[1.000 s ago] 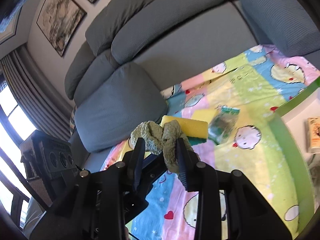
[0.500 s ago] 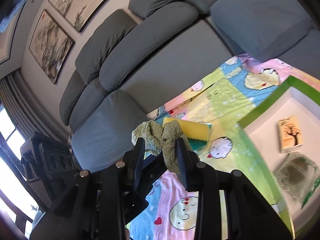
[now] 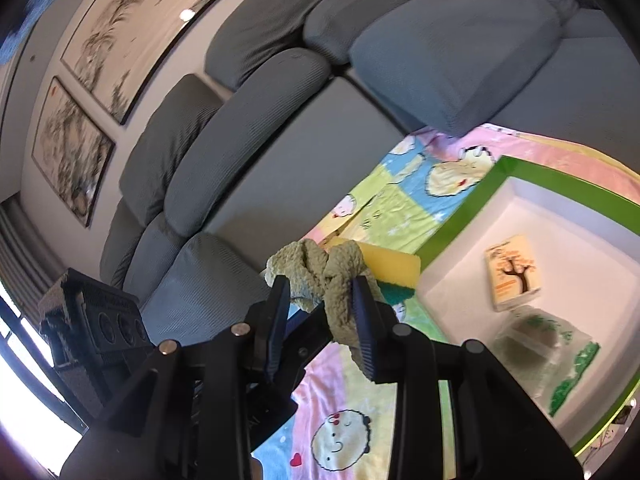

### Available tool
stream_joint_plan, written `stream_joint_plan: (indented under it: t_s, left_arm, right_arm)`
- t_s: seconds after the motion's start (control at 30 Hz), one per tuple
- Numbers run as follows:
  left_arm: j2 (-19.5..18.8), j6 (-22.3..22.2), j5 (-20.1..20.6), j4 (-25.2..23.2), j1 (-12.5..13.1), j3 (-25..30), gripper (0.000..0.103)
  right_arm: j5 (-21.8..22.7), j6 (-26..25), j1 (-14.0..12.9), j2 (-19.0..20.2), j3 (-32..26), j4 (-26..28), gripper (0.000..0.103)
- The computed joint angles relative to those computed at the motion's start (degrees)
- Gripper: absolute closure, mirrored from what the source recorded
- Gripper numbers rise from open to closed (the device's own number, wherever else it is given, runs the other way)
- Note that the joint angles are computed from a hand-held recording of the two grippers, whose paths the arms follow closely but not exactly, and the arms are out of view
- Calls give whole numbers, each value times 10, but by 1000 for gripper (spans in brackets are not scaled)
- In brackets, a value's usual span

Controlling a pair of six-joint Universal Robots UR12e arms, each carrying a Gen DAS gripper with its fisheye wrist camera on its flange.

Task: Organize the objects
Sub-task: 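Carry the cloth and sponge with the right gripper over the white box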

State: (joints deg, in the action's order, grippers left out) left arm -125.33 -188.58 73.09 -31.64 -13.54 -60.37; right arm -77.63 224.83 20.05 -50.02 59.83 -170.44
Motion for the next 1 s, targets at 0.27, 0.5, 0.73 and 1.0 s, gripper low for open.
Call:
stream_joint_plan:
  t_s: [0.27,0.5,0.73,1.0]
  left_arm:
    - [-23,14,-26,-36,-8,32,67]
    - [-40,16,-46,-62,-12,55,67]
    - [-54,18,-58,-91,-15,76,67]
    - [-62,21,-65,-109,-17,85,67]
  right_arm:
    - [-35,35,-6,-13,25,8,71]
    - [-57,60,-9,-17,35,21,71]
    - [-70,85,-13,-21,43,42,71]
    - [-84,96,-14,-24,45,67,70]
